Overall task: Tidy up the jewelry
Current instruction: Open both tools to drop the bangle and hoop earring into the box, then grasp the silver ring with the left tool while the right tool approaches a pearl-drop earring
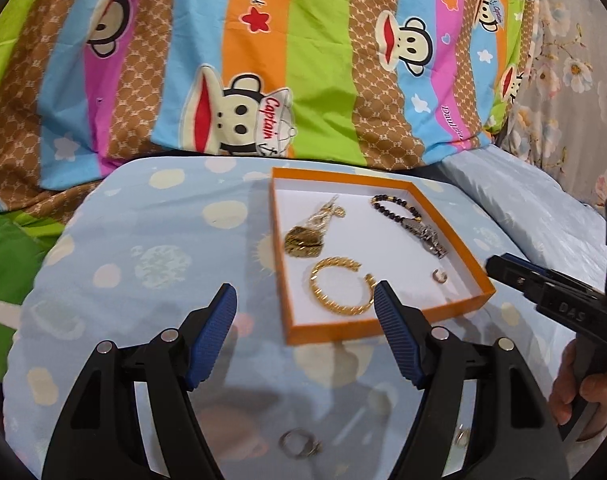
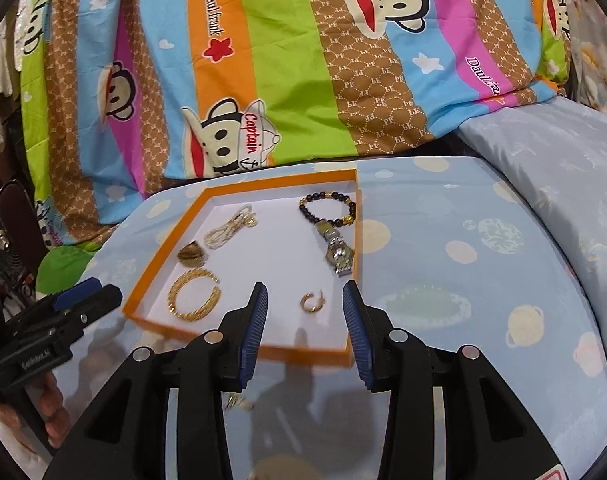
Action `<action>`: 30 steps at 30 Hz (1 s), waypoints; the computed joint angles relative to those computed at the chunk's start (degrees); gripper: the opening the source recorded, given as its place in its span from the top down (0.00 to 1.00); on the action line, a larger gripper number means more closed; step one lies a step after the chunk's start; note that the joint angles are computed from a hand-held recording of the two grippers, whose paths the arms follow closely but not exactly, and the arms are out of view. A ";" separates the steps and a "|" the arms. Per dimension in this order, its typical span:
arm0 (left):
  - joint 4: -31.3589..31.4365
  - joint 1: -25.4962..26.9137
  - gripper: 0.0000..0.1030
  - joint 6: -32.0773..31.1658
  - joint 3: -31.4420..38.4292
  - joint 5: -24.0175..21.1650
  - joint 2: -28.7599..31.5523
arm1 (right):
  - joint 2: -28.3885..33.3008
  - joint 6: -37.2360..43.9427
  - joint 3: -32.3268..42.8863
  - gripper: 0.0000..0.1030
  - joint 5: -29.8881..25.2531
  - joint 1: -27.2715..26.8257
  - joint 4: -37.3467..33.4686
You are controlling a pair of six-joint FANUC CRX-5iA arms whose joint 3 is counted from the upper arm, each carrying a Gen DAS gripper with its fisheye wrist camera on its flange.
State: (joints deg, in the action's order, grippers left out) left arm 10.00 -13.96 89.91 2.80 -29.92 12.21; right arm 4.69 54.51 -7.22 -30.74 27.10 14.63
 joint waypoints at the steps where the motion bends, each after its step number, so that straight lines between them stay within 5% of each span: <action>1: -0.52 0.42 0.33 0.47 -1.42 -0.08 -1.22 | -1.05 -0.78 -1.40 0.62 0.36 0.54 0.98; 8: 2.93 2.30 0.33 -3.00 -7.87 -2.93 -5.35 | -4.22 -1.49 -5.73 0.62 0.85 2.30 -0.82; 17: -2.77 -1.51 0.33 -3.24 -5.67 -8.19 -4.65 | -4.26 -2.42 -6.98 0.62 0.76 3.36 0.76; 22: -2.42 -1.40 0.51 -3.45 -3.62 -11.28 -2.60 | -3.61 -0.90 -6.12 0.62 0.03 3.32 -0.55; 25: -1.59 -1.08 0.54 -3.64 -3.91 -10.90 -2.61 | -3.57 -0.46 -5.94 0.62 -0.06 3.22 -1.08; 30: 0.35 -1.08 0.75 -6.09 -4.83 -10.23 -2.87 | -3.45 0.94 -5.44 0.62 -0.56 3.51 -2.05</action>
State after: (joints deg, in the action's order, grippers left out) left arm 10.35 -15.04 83.81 -2.03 -40.15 9.34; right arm 1.25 55.45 -12.66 -31.30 30.60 12.58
